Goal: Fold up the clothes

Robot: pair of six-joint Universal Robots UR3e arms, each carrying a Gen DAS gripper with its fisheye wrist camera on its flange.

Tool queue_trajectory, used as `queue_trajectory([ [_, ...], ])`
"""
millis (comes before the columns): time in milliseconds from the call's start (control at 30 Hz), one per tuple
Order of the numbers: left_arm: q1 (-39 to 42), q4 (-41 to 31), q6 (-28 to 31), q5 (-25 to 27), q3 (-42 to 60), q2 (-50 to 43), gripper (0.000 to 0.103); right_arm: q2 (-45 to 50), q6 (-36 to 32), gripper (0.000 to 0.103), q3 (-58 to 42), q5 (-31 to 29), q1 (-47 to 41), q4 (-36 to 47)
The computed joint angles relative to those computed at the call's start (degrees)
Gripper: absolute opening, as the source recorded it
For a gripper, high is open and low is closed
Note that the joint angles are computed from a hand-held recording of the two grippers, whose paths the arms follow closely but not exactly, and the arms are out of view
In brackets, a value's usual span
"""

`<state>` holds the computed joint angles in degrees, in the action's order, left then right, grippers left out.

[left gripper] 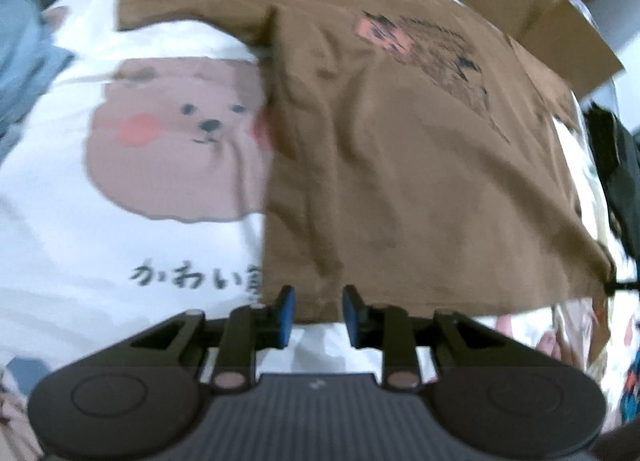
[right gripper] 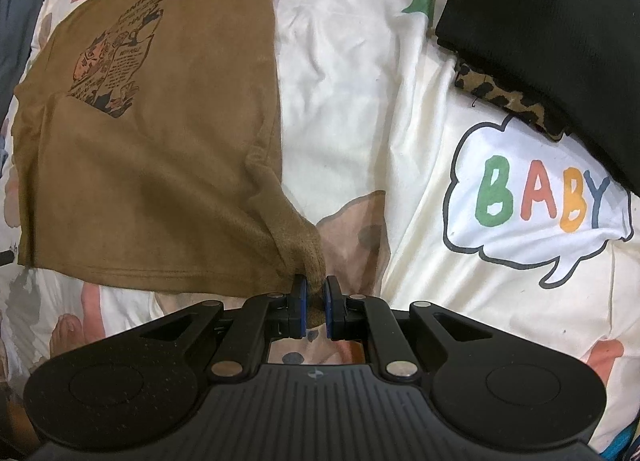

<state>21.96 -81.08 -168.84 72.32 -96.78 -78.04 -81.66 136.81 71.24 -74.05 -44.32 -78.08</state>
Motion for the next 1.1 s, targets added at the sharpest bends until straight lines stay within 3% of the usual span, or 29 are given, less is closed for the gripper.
queue_trajectory([
  [367,-7.3,8.4,-7.3,4.7,-0.9,-5.4,0.031,-0.3,0.8,0.007,1.1,-0.1,-0.3,-0.8],
  [667,-13.6,14.1,-10.8,12.4,-2.6,-9.1,0.031,-0.1,1.1,0.007,1.9,0.0,-0.6,-1.6],
  [933,-11.7,14.8,-11.3,10.5,-5.7,-6.4,0.029,0.1,1.1,0.007,2.4,0.1,-0.7,-1.9],
  [1100,-10.4,14.6,-10.9,9.4,-6.1,-5.6,0.009,-0.1,1.3,0.007,2.9,0.4,-0.7,-2.1],
])
